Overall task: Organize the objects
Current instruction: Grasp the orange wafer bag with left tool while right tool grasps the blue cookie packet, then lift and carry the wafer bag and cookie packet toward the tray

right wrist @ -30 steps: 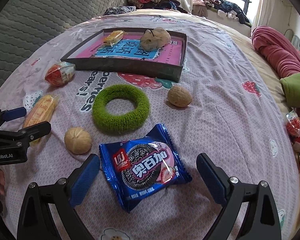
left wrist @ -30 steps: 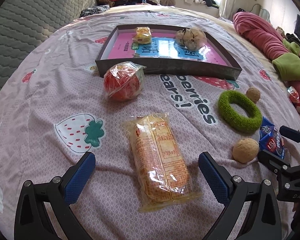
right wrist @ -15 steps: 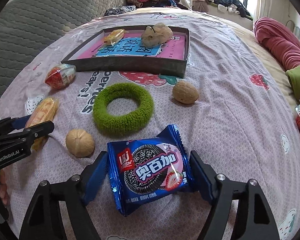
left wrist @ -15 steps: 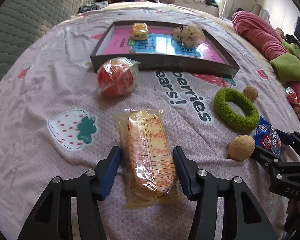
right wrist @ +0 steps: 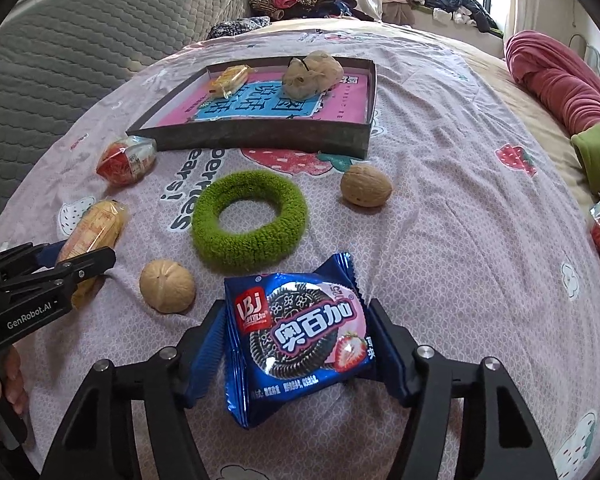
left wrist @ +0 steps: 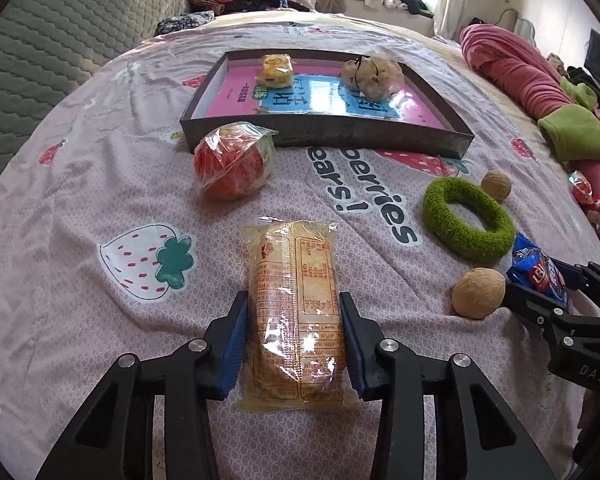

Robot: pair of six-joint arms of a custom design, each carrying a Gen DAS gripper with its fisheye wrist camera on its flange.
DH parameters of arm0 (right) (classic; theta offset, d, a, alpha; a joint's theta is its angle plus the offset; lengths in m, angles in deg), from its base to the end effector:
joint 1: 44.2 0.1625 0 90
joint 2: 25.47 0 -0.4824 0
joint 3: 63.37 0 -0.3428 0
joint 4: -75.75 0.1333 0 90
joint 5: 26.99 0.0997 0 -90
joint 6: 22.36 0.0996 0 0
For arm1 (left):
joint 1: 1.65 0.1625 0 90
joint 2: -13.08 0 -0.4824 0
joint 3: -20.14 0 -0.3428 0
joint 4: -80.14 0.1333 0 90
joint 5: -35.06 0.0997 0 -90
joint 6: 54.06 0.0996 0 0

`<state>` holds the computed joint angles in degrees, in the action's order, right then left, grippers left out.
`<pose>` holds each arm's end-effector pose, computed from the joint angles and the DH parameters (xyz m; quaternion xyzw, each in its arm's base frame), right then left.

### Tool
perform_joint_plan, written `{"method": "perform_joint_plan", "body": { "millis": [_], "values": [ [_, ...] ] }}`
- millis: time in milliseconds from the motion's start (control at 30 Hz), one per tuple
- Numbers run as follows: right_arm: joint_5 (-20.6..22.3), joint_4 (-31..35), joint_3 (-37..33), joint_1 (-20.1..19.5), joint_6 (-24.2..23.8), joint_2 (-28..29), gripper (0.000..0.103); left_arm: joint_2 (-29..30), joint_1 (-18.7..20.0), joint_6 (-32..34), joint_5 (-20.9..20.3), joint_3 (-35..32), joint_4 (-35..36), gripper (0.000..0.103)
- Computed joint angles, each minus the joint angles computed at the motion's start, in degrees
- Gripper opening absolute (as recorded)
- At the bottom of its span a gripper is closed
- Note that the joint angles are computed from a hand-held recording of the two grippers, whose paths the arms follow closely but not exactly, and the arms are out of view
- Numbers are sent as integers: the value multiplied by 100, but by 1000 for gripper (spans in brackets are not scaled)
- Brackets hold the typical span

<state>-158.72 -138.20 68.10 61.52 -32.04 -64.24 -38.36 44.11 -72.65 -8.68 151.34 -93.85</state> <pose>0.1956 -0.4475 0.1103 0.1043 -0.8990 0.2694 0.3293 -0.1782 -0.4772 0.1411 0.1899 0.8993 -0.2336 0.3173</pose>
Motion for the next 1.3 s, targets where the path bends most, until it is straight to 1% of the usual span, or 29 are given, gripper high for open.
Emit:
{"method": "perform_joint_plan", "body": {
  "millis": [100,367,433,533,867,1000,1133,1300],
  "values": [
    [-4,-94,47,23,-13,1,66,-23,-34,-20,25,38,-18,44],
    [-56,-393,231,121,-10,1,65,-81,-86,-20,-69,101,-72,44],
    [-4,-448,302,132,44,-37,65,-102,-105,-31,-79,117,-78,44],
    [25,-394,359,175,106,-94,65,-146,-148,-49,-72,148,-83,44],
    [-36,-250,339,533,180,-183,65,-394,-324,-147,7,251,20,44],
    [1,-314,335,679,236,-176,65,-487,-417,-172,44,318,28,44],
    [-29,-230,226,830,259,-185,65,-584,-512,-161,77,358,29,44],
    [-91,-144,35,998,163,-204,65,-694,-595,-78,153,281,89,44]
  ]
}}
